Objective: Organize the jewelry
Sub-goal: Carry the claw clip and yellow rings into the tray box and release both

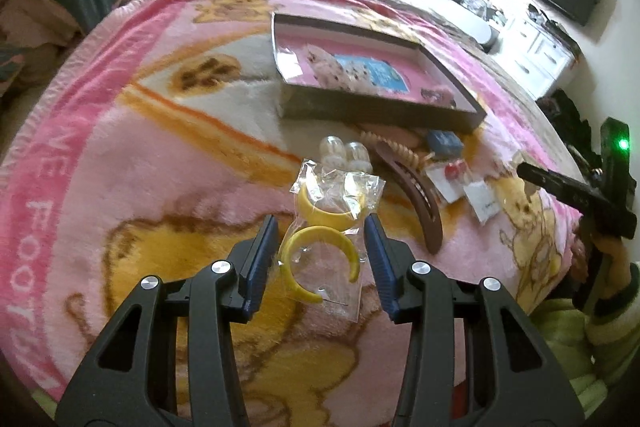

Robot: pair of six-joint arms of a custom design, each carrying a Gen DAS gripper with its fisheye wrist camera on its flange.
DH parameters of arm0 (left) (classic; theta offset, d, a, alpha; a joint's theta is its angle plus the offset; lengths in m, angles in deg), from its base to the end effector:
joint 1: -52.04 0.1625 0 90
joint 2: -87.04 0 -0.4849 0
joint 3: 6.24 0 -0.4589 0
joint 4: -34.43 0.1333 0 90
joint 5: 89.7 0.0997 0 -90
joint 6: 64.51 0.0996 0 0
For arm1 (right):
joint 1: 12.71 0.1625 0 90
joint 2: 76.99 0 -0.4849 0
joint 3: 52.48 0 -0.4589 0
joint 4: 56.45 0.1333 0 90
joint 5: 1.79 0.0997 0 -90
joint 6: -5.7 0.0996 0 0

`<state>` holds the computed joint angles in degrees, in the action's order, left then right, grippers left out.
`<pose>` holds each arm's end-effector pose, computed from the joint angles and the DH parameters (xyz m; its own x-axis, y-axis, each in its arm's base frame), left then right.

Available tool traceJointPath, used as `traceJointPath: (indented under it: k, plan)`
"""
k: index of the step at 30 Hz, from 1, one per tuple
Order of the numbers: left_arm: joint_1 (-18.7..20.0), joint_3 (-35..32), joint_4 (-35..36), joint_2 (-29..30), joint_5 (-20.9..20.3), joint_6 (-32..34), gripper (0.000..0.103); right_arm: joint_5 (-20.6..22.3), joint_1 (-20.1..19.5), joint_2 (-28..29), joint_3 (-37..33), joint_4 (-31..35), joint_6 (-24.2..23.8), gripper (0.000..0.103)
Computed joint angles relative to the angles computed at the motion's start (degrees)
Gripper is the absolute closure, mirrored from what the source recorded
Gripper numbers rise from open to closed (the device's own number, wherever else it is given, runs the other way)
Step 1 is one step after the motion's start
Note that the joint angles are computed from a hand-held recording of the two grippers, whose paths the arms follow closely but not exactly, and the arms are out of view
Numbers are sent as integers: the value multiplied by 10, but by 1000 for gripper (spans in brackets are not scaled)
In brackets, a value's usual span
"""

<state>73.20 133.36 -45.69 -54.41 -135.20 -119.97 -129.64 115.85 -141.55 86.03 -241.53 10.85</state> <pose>-0.0836 -0.2501 0.3952 -0.8549 0.1027 -0.5086 0.3867 0.7797 -0.4925 0.3410 -0.3120 0.1220 -0.8045 -0.2525 0.5377 -0.5113 0.7551 -0.4104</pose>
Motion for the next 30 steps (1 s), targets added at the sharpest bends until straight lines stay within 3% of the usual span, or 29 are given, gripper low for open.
traceJointPath:
  k: [12, 30]
  plan:
    - [22, -10, -90, 48, 31, 60, 67, 10, 20, 14, -30, 6, -23, 36]
    - [115, -25, -366, 216, 20, 256, 66, 16, 10, 39, -88, -6, -64, 36]
